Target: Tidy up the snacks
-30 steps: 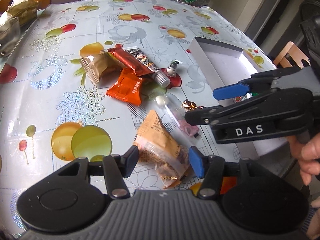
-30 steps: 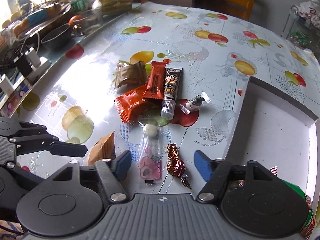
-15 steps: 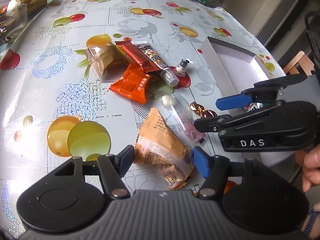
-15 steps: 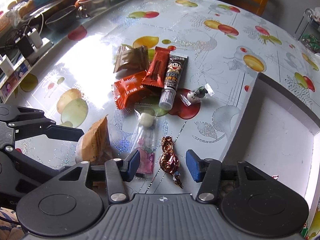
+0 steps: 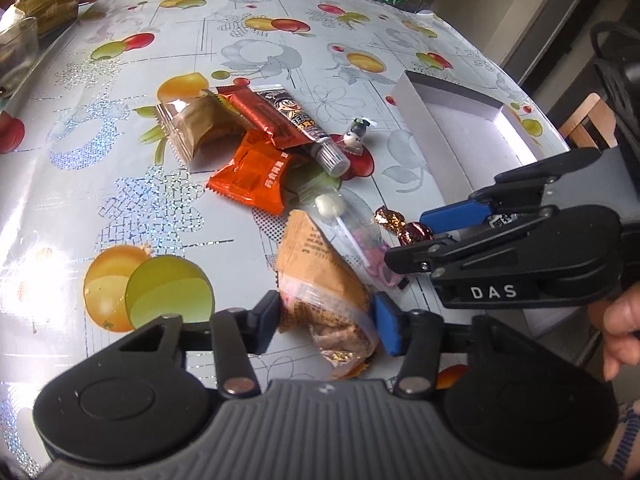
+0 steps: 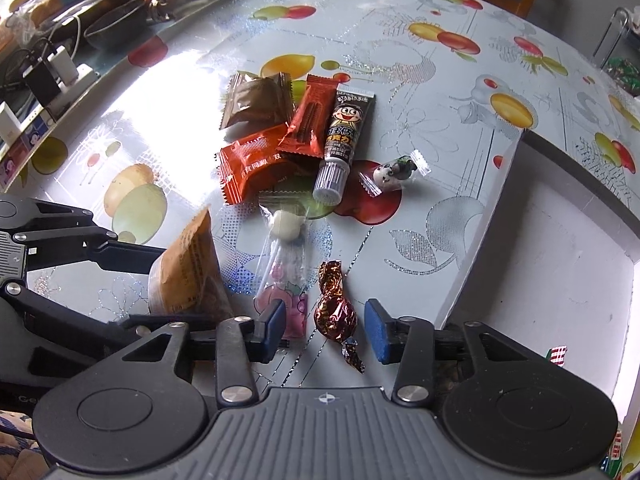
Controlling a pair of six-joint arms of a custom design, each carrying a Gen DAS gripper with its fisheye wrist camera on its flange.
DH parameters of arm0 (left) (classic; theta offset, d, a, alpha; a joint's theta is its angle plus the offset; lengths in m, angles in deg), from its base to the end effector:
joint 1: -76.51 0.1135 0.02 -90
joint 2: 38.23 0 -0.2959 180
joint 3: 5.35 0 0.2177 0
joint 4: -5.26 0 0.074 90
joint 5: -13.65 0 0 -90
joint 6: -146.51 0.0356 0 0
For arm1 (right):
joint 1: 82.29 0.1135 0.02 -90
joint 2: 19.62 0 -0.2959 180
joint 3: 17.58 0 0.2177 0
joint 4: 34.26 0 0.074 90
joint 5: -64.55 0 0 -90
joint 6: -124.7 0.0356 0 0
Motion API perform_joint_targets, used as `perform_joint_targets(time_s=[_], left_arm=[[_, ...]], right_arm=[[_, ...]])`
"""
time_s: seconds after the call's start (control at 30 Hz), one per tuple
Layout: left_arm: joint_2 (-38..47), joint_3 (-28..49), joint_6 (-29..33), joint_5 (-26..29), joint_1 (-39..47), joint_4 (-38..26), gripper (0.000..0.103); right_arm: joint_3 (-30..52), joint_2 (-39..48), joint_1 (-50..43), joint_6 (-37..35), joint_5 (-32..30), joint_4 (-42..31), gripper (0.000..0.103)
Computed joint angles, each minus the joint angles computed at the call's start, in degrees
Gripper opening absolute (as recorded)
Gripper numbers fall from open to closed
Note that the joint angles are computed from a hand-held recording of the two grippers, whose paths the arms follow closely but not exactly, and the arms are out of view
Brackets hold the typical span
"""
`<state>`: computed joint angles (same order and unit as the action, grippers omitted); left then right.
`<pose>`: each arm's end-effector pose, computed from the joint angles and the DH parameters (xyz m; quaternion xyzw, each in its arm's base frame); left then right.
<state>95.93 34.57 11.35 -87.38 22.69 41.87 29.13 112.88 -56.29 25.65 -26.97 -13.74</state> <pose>0.1639 -0.2126 0.0167 0.0455 0.9552 -0.1510 0.2504 0.2528 0.1244 0.0150 -0.2968 0.9305 0.0444 0.2099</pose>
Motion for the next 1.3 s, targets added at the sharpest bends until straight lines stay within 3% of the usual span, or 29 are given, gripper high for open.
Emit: perform_joint_targets(time_s=[0.23,0.43,0.83,1.3], left_arm=[[0.29,-1.65,1.10,1.52,1.07,3.62,0.037],[-0.39,-3.09,1.70,1.51,1.50,5.02,0.034],[-5.57,-1.94,7.32,-0.86,2.35,-0.17,0.034],[-9.82,-2.38,11.53,-2.22,3.95,-2.11,0.034]], right_arm=[[0.71,0.28,-0.49,0.94,-0.48,-0.63,0.026],[0.76,0.38,-0.20,1.65,-0.71,-0.26,0.025],[-1.30,-3.79,0.16,4.33,-0.51,2.08,0.025],[-5.49,-7.33,0.62,7.90,1.79,6.48,0.025]])
